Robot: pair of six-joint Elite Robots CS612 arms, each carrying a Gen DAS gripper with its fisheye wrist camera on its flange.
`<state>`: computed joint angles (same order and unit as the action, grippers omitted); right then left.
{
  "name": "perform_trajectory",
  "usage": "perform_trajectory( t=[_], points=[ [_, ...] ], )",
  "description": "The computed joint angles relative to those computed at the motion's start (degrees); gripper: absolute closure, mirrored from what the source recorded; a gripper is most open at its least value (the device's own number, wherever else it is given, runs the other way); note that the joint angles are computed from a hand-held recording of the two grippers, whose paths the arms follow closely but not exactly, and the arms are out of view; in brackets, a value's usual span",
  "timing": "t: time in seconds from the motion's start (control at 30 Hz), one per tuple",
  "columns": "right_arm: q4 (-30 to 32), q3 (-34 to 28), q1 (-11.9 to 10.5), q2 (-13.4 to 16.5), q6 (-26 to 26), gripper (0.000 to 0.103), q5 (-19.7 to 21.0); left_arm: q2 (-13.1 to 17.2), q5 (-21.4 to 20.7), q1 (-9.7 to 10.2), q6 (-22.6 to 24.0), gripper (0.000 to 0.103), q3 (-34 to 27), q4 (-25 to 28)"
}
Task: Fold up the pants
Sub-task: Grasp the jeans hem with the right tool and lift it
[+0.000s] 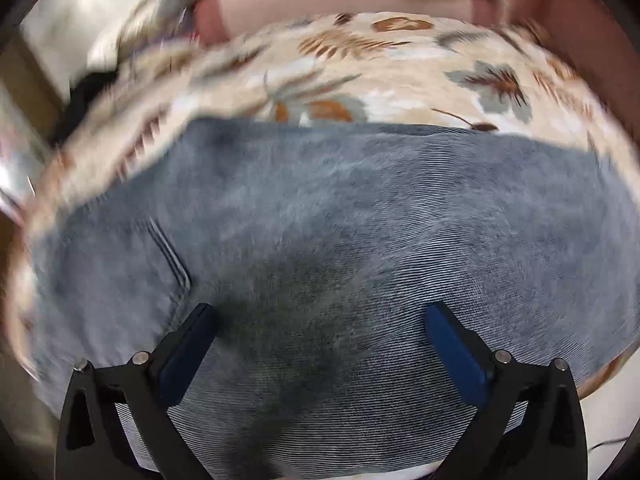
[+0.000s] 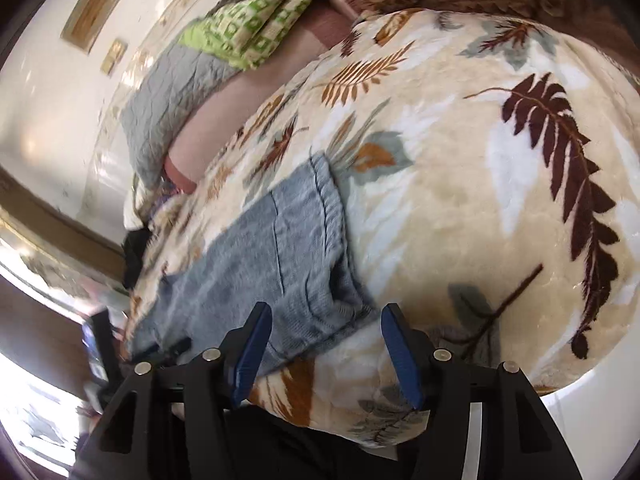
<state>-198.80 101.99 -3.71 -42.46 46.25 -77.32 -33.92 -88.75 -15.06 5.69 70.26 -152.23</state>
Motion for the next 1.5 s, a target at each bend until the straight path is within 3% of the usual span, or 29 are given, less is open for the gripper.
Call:
perform_trajectory(
  t=[0.07, 0.17, 0.27, 0.33, 0.43, 0.57, 0.63, 0.67, 0.73, 0.77, 0.8, 1.03, 1.17, 1.33, 1.5],
  points=[
    [-0.6, -0.3, -0.4, 0.1, 0.6, 0.042, 1.2, 0.2, -3.1, 0.75, -1.0, 0.0, 0.1, -0.9],
    [-0.1, -1.4, -1.2, 0.5, 1.0, 0.04, 3.7, 0.0, -2.7, 0.6, 0.6, 0.0, 1.5, -4.1],
    [2.8, -2.5, -1.5, 0.6, 0.6, 0.04, 3.6, 0.1, -3.7, 0.79, 0.5, 0.0, 1.9, -5.3],
    [3.8, -3.5, -2.2, 1.2, 0.2, 0.04, 5.7, -0.1, -4.3, 0.95, 2.0, 0.0, 1.5, -3.5],
    [3.8, -5.1, -3.3, 2.6, 0.9, 0.038, 9.6, -0.5, -5.4, 1.21, 4.4, 0.0, -0.6, 4.1],
    [3.6, -8.5, -4.7, 5.1, 2.4, 0.034, 16.9, -1.5, -4.3, 1.19, 2.0, 0.0, 0.6, 2.3],
    [6.1, -9.9, -4.6, 5.4, 0.6, 0.034, 18.3, -2.0, -5.6, 1.13, 2.4, 0.0, 1.0, 1.6],
    [7.8, -10.3, -4.3, 5.2, -1.0, 0.035, 17.8, -2.3, -5.3, 0.89, 3.2, 0.0, 1.3, 1.0],
    [10.4, -10.9, -3.8, 4.9, -3.1, 0.048, 16.9, -2.8, -4.3, 0.62, 3.9, 0.0, 2.1, -0.3],
    [11.2, -10.9, -3.7, 4.7, -2.9, 0.079, 16.4, -3.0, -4.3, 0.59, 4.2, 0.0, 2.5, -1.2],
    [12.6, -10.9, -3.8, 4.5, -2.6, 0.087, 16.4, -3.2, -4.3, 0.6, 4.6, 0.0, 2.7, -1.8],
    [9.6, -9.9, -2.4, 2.9, -0.2, 0.093, 11.6, -3.5, -0.4, 0.42, 5.6, 0.0, 3.0, -2.5],
    [10.5, -10.6, -1.4, 1.1, -2.4, 0.093, 10.6, -3.8, 0.8, 1.13, 3.5, 0.0, 2.9, -3.4],
    [14.0, -15.5, 1.7, 0.5, -7.0, 0.093, 9.5, -4.4, 0.1, 2.92, 0.3, 0.0, 2.6, -5.3],
    [21.2, -23.5, 5.6, 2.8, -11.6, 0.093, 11.5, -4.8, 0.7, 5.12, -2.0, 0.0, 2.7, -8.5]
  ],
)
